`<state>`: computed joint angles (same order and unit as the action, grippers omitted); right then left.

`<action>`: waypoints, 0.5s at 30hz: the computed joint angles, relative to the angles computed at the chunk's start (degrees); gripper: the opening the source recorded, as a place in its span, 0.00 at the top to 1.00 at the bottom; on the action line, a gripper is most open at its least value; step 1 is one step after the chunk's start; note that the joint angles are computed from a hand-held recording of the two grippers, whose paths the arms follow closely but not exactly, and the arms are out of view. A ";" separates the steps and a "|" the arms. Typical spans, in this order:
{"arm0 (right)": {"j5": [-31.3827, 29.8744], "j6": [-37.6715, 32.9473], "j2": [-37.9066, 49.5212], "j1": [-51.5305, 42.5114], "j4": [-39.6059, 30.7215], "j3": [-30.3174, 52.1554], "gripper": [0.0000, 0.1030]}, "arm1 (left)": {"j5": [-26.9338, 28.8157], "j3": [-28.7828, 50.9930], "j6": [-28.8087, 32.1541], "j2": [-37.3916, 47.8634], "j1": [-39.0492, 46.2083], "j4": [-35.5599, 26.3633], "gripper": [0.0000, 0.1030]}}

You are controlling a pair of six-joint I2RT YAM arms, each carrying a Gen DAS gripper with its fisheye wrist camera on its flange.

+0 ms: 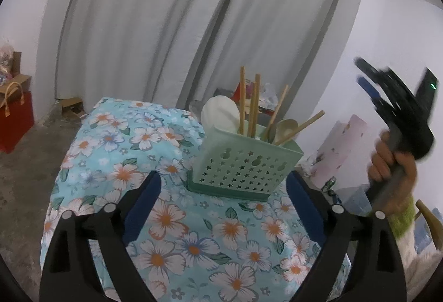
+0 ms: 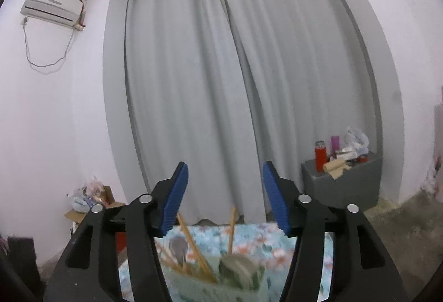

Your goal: Organize utensils

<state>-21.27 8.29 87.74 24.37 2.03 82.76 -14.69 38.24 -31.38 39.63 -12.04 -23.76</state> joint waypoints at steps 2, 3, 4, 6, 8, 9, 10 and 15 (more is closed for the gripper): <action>-0.98 -1.02 -3.04 -0.64 -2.02 -3.79 0.41 | -3.62 1.22 -1.96 0.95 -2.33 -2.03 0.07; -0.95 -1.56 -3.89 -0.65 -2.97 -4.80 0.38 | -5.16 1.81 -2.90 1.54 -3.18 -3.06 0.06; -0.88 -2.97 -5.08 -0.54 -5.03 -6.44 0.37 | -5.98 2.10 -3.46 1.89 -3.51 -3.68 0.06; -0.45 -5.13 -6.19 -0.12 -8.13 -8.20 0.33 | -9.16 3.28 -5.41 3.25 -5.39 -5.77 0.05; 0.65 -6.87 -7.26 0.62 -11.16 -10.61 0.29 | -13.11 4.58 -7.30 4.83 -7.69 -8.07 0.05; 0.79 -7.67 -7.28 1.10 -12.75 -11.30 0.28 | -14.79 5.20 -8.06 5.52 -8.55 -9.07 0.05; 1.15 -8.48 -7.45 1.59 -14.18 -12.21 0.28 | -17.20 6.01 -9.31 6.63 -9.75 -10.55 0.05; 5.92 -10.88 -8.40 5.16 -19.11 -16.80 0.24 | -23.44 8.95 -14.98 10.83 -13.04 -16.73 0.05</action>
<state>-15.34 -2.59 79.34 29.53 -17.07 65.97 -38.13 47.19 -46.36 50.46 -25.08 -40.48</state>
